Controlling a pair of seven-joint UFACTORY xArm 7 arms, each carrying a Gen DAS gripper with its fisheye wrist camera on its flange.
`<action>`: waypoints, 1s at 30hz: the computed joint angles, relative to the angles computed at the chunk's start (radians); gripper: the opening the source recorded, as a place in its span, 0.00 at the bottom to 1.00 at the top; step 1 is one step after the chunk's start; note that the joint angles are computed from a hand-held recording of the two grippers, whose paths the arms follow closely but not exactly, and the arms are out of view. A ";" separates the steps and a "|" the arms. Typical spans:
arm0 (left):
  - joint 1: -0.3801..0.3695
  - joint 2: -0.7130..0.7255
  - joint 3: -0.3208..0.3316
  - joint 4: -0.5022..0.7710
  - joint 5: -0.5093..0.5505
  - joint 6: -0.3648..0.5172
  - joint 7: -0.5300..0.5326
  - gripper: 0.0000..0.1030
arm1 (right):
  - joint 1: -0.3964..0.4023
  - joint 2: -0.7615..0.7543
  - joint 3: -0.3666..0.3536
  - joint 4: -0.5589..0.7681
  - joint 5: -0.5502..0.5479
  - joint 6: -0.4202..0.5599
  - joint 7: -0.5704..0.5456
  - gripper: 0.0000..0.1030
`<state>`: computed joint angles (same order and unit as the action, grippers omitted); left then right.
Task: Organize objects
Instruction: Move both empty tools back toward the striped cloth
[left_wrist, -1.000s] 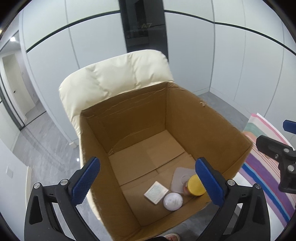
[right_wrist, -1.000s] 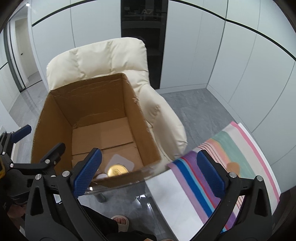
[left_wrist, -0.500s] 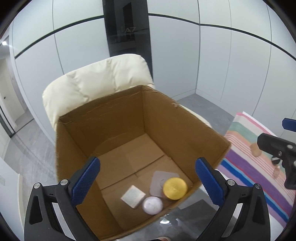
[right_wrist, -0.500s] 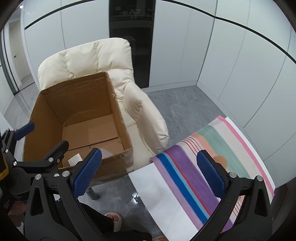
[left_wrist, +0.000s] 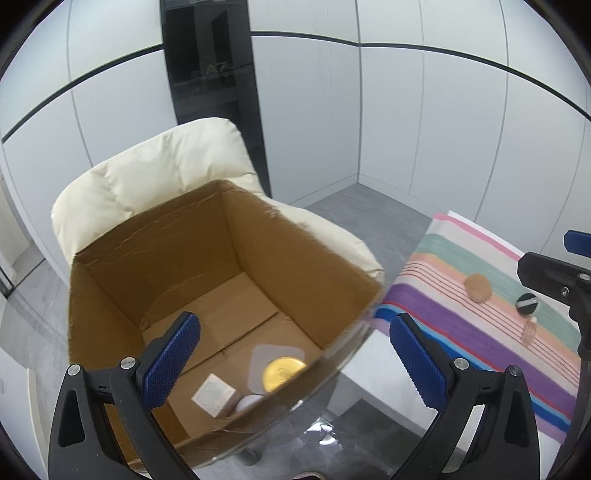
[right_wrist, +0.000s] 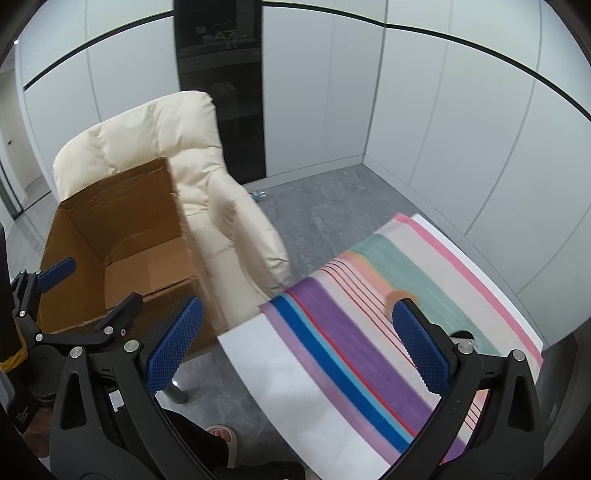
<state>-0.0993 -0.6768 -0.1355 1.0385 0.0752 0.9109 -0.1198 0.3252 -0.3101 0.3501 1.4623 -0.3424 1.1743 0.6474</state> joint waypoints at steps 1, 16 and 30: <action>-0.002 0.003 -0.006 0.003 0.001 0.001 -0.002 1.00 | -0.002 -0.014 -0.008 -0.013 0.004 0.003 0.000 1.00; -0.059 0.048 -0.051 0.056 -0.007 -0.008 -0.020 1.00 | -0.093 -0.172 -0.023 -0.127 0.028 0.031 0.001 1.00; -0.133 0.092 -0.086 0.108 -0.027 -0.010 0.006 1.00 | -0.178 -0.311 -0.035 -0.233 0.065 0.078 -0.001 1.00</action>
